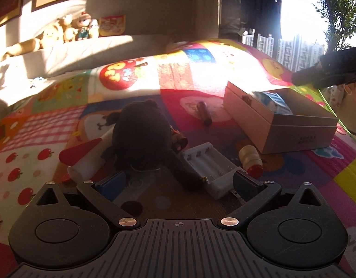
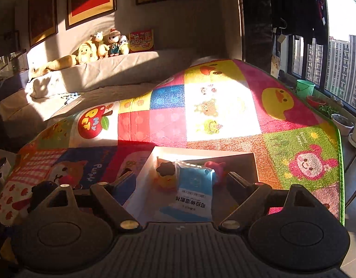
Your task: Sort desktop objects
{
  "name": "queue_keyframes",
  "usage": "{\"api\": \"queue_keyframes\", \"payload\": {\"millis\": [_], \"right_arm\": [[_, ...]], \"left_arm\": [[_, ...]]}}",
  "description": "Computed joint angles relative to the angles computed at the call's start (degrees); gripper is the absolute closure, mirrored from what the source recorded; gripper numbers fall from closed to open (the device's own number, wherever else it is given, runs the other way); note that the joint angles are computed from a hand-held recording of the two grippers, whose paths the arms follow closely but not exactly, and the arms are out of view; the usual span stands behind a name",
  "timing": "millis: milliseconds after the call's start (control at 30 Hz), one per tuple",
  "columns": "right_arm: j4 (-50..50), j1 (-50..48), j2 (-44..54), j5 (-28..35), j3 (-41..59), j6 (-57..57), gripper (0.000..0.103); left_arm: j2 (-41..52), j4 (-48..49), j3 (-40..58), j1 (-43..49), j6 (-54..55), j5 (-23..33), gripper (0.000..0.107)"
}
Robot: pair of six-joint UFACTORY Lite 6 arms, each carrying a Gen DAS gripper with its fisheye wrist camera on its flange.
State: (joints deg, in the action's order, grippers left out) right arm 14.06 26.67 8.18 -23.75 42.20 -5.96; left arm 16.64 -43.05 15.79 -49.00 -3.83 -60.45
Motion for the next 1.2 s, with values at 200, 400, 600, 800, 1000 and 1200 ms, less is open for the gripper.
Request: {"api": "queue_keyframes", "payload": {"millis": [200,400,600,800,1000,1200], "right_arm": [[-5.80,11.49,10.13,0.44,1.79,5.11,0.050],[-10.38,14.18,20.12,0.48,7.58,14.16,0.058],[-13.02,11.51,18.07,-1.61,3.14,18.52,0.085],[4.66,9.78,10.76,-8.48,-8.92,4.22,0.084],[-5.70,2.92,7.07,-15.75,-18.65,15.10,0.065],[-5.02,6.17,10.97,-26.01,-21.04,13.20,0.034]], "left_arm": [[0.35,-2.40,-1.16,-1.28,-2.97,-2.48,0.005],[-0.18,0.71,-2.19,1.88,-7.36,-1.80,0.005],[-0.19,2.53,-2.18,3.12,-8.26,-0.94,0.005],[-0.55,4.98,-0.89,0.30,-0.26,-1.37,0.005],[2.62,19.76,8.90,7.02,3.35,7.31,0.005],[9.35,23.89,21.45,14.67,7.14,19.30,0.004]]}}
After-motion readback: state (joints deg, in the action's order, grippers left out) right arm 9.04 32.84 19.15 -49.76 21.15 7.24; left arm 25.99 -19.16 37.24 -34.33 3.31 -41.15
